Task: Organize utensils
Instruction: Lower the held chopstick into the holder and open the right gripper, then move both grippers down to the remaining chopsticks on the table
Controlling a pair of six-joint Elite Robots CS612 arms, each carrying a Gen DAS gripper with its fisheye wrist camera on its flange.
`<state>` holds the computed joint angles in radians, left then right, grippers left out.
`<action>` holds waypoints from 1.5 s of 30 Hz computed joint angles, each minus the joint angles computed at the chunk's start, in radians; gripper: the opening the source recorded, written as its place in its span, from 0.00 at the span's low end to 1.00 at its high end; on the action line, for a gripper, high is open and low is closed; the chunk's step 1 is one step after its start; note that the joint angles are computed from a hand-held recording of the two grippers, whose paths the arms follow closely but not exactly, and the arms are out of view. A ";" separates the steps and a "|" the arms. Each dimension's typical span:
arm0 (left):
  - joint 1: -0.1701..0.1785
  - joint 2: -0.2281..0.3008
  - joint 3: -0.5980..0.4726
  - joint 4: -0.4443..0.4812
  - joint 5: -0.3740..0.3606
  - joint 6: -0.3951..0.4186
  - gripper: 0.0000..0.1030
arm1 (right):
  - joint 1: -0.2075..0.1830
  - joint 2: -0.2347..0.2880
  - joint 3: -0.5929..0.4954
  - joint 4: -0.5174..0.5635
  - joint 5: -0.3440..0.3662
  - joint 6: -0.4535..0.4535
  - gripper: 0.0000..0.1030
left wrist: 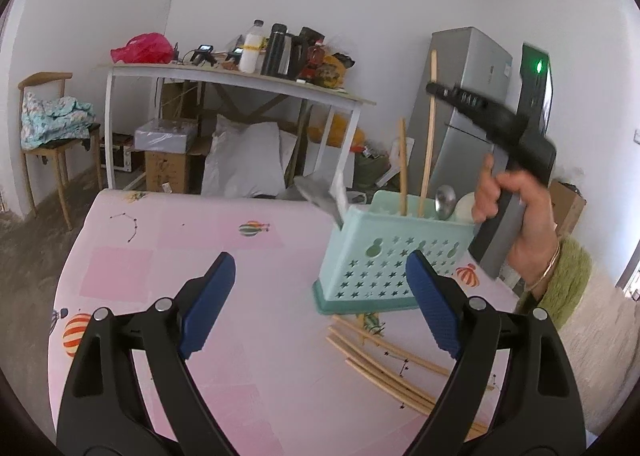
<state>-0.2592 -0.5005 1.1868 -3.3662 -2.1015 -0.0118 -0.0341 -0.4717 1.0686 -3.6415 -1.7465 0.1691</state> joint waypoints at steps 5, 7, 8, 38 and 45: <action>0.003 0.005 -0.008 0.013 0.009 -0.001 0.81 | -0.011 -0.012 0.049 0.052 0.028 0.046 0.07; 0.002 0.003 -0.005 0.016 0.015 -0.001 0.82 | -0.012 -0.026 0.078 0.058 0.024 0.038 0.10; 0.001 0.001 -0.003 0.020 0.018 -0.003 0.83 | -0.012 -0.033 0.090 0.061 0.021 0.037 0.19; -0.039 -0.066 0.114 0.295 0.137 0.124 0.86 | 0.000 -0.232 0.605 0.198 0.322 0.200 0.41; -0.057 -0.071 0.134 0.431 0.076 0.185 0.70 | -0.015 -0.215 0.623 0.226 0.354 0.313 0.41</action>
